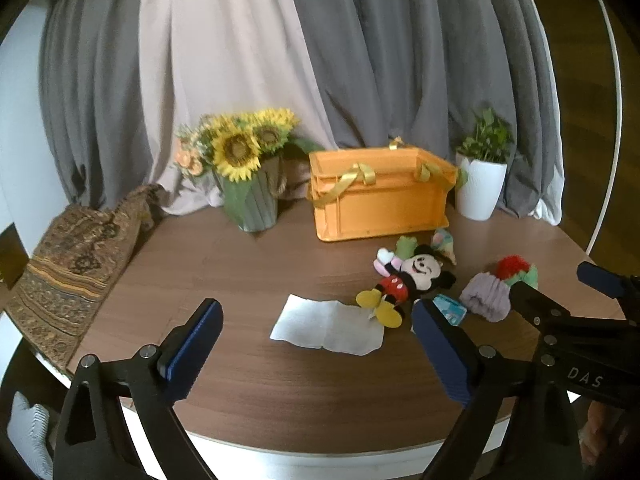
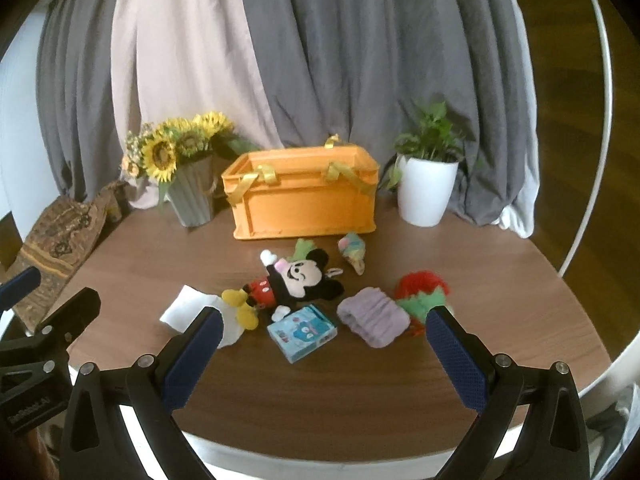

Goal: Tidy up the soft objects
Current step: 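Grasp the white tissue with the left tool while the right tool grasps the blue cloth book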

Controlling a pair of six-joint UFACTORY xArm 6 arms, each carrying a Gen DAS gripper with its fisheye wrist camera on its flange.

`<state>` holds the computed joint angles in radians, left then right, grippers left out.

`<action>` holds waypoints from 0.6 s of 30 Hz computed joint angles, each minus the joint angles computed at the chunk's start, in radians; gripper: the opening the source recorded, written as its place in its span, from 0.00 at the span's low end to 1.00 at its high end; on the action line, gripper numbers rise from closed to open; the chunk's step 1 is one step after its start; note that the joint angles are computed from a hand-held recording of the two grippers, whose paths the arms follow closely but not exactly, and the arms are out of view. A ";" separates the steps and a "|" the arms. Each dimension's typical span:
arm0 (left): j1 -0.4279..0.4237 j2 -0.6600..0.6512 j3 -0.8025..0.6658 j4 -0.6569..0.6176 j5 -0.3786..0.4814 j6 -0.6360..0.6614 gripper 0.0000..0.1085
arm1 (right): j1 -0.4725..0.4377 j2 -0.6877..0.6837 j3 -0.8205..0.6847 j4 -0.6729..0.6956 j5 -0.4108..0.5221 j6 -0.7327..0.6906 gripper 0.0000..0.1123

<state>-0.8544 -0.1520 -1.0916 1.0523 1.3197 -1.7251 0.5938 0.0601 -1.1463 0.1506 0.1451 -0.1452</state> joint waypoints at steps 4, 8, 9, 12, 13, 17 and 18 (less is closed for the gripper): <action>0.077 -0.003 0.044 -0.024 -0.109 0.023 0.84 | 0.012 0.084 -0.070 0.014 0.033 -0.014 0.91; 0.146 0.012 0.077 -0.041 -0.210 0.049 0.79 | 0.017 0.157 -0.132 0.002 0.071 -0.008 0.91; 0.160 0.015 0.086 -0.044 -0.232 0.054 0.79 | 0.018 0.176 -0.148 -0.002 0.081 -0.008 0.91; 0.206 0.031 0.105 -0.058 -0.304 0.071 0.74 | 0.019 0.227 -0.189 -0.021 0.100 0.001 0.91; 0.218 0.034 0.110 -0.061 -0.323 0.076 0.73 | 0.021 0.243 -0.201 -0.014 0.104 -0.010 0.91; 0.268 0.062 0.126 -0.068 -0.396 0.077 0.68 | 0.023 0.310 -0.254 -0.048 0.118 0.002 0.91; 0.276 0.068 0.127 -0.069 -0.408 0.077 0.68 | 0.022 0.327 -0.272 -0.054 0.134 0.006 0.91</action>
